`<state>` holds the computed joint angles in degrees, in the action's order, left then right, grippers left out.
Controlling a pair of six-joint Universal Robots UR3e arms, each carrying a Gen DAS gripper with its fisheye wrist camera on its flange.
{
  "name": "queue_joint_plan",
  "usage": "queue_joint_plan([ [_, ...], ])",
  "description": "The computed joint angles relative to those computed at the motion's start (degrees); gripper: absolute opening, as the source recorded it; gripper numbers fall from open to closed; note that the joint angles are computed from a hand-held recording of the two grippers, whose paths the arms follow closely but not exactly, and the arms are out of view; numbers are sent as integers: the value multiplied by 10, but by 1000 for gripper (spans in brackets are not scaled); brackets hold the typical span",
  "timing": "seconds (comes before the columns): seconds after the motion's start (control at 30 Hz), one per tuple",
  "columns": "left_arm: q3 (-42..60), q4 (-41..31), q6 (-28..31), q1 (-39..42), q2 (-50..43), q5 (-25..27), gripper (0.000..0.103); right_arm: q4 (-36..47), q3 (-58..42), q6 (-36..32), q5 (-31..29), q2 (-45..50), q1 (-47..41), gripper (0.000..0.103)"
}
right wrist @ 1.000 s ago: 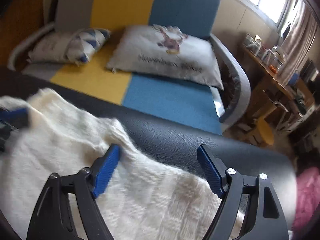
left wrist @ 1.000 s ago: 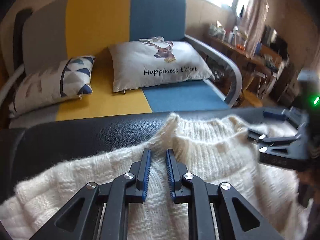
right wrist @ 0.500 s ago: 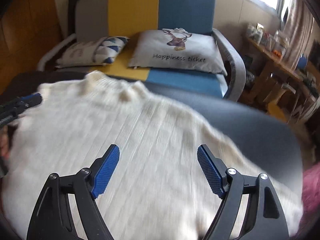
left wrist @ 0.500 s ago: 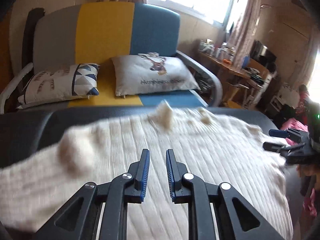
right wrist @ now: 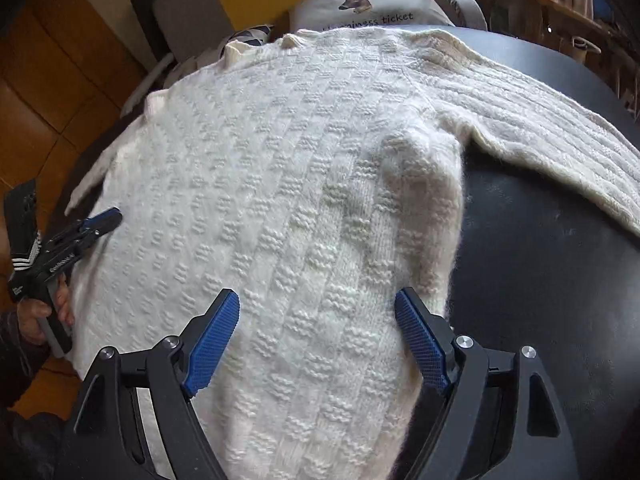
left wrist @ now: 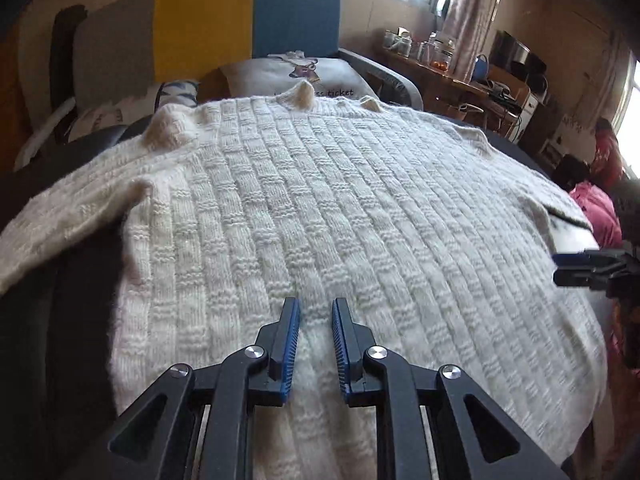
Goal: Fold clothes
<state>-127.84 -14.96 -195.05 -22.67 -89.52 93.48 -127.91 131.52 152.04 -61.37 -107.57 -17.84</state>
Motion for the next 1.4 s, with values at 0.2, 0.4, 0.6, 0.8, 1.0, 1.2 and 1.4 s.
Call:
queue_joint_plan([
  [0.2,68,-16,2,-22,-19,-56,16,40,-68,-11,48,-23,-65,82],
  [0.4,260,-7,-8,-115,-180,-103,16,-199,-217,77,-243,219,57,82],
  [0.6,442,-76,-4,-155,-325,-180,16,-191,-349,48,-279,393,62,82],
  [0.8,396,-52,-1,-155,-332,-210,16,-195,-389,72,-234,425,26,84],
  [1.0,332,-12,-26,-138,-286,-203,16,-162,-343,61,-151,347,9,84],
  [1.2,248,-3,-54,-135,-218,-159,16,-161,-338,55,-222,370,88,84],
  [1.4,86,0,-72,-89,-56,-97,16,-132,-294,81,-175,260,110,84],
])
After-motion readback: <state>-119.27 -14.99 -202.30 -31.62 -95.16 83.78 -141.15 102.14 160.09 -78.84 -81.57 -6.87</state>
